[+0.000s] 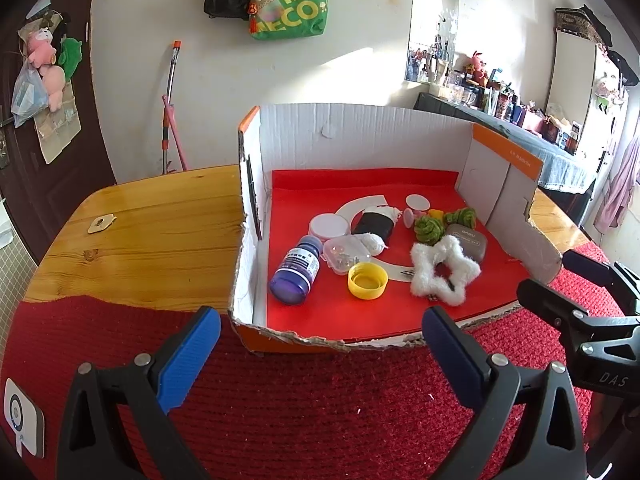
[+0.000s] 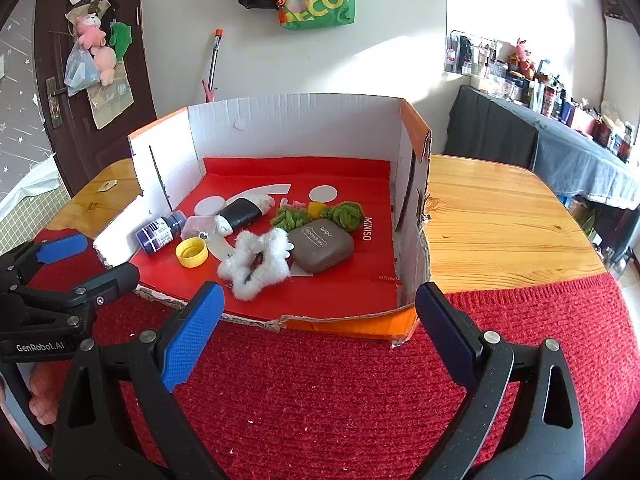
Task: Organize objects
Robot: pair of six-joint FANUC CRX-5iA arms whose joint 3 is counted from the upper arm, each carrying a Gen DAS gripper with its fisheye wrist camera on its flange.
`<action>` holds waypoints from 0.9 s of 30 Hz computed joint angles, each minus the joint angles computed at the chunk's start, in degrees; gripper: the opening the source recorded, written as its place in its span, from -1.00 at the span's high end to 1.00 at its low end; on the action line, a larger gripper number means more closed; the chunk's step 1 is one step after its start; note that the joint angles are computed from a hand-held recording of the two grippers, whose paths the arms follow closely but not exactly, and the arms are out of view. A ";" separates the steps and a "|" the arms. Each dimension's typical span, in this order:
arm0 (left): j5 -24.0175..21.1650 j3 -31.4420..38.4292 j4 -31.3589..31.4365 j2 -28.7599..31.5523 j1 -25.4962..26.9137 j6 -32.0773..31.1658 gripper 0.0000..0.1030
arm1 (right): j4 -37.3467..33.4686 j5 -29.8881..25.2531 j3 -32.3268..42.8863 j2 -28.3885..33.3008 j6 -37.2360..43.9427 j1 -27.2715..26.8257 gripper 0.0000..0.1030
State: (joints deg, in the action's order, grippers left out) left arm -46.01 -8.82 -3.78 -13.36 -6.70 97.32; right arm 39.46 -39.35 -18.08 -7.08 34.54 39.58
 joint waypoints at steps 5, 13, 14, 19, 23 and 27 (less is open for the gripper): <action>0.08 -0.02 0.39 0.05 -0.15 -0.83 -0.99 | -0.26 -0.36 0.23 0.13 0.47 0.11 -0.92; -0.75 0.24 0.03 0.31 -0.33 -0.97 -1.00 | -1.68 -0.49 0.71 0.12 2.01 0.14 -0.96; -0.84 0.25 0.01 0.28 -0.27 -0.92 -1.00 | -1.85 -0.41 0.72 0.06 2.02 0.08 -0.96; -1.24 0.15 -0.22 -0.09 -0.11 -0.50 -1.00 | -0.55 0.16 -0.11 -0.73 0.78 0.15 -1.00; -1.37 -0.25 -0.17 -0.61 -0.14 -0.47 -1.00 | 0.16 0.50 -0.73 -1.44 0.42 0.58 -1.00; -1.49 -0.96 0.19 -1.35 -0.28 -0.72 -1.00 | -0.30 0.65 -1.17 -2.37 0.55 1.14 -1.00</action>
State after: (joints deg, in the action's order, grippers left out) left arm -47.49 -9.78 -3.60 -14.71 -6.98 96.61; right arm 39.16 -38.70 -19.25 -9.45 35.09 40.72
